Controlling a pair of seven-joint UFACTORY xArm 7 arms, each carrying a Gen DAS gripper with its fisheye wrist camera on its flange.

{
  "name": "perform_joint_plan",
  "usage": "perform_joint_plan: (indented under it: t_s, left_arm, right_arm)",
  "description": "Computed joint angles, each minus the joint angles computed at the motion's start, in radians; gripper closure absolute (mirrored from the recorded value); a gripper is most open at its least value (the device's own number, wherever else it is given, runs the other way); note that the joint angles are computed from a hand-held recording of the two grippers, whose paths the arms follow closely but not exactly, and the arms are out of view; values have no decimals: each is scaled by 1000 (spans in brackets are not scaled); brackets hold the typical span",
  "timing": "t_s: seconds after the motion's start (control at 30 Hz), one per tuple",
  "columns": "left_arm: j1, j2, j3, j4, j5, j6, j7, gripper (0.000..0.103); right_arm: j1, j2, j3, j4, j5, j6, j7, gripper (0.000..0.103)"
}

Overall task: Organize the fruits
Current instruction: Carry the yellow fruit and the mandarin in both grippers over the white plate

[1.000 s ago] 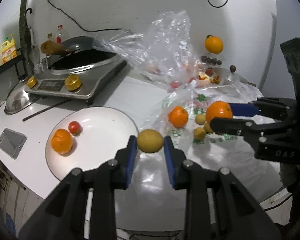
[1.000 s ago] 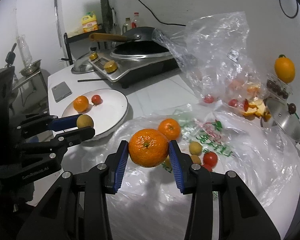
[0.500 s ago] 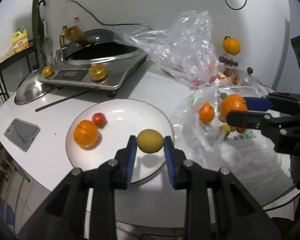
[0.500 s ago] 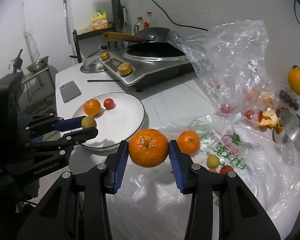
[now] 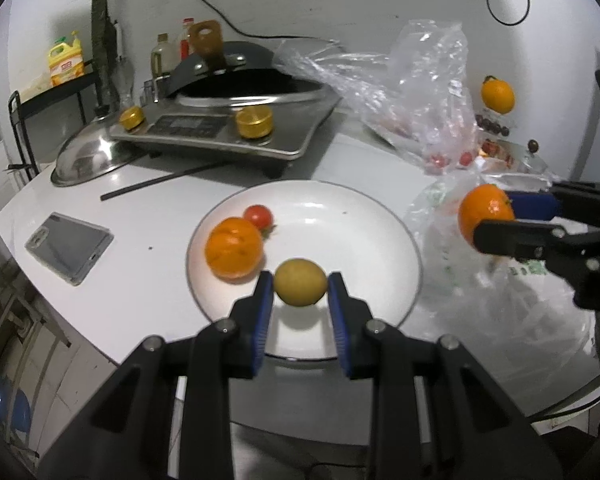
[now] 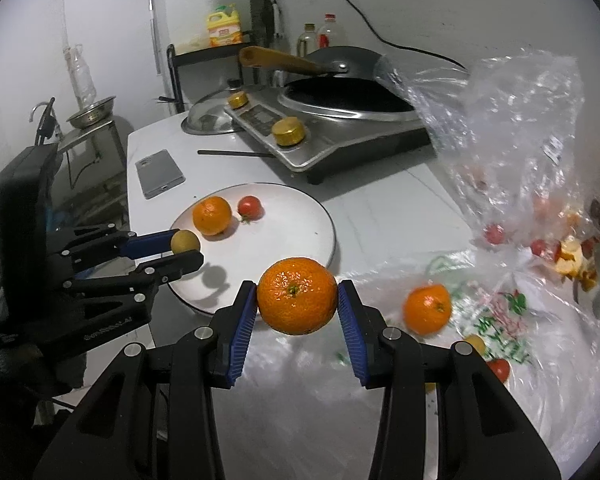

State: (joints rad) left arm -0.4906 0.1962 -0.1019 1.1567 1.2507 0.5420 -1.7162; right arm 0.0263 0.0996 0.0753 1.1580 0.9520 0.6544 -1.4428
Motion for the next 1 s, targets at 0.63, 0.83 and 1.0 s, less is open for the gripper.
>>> perform_joint_plan:
  t_s: [0.63,0.83,1.0]
  left_arm:
    - [35,13,18,-28,12,-16,-12,75]
    - [36,13,24,-27,13,-23,-15,73]
    - [35,18,25,-21,5,-19,-9,73]
  right_arm:
    - [39,68,55,51,-88,-49,75,59]
    - [45,77,66,56,-102,-64,87,59]
    - [45,77,70,53,-109,-65,90,59]
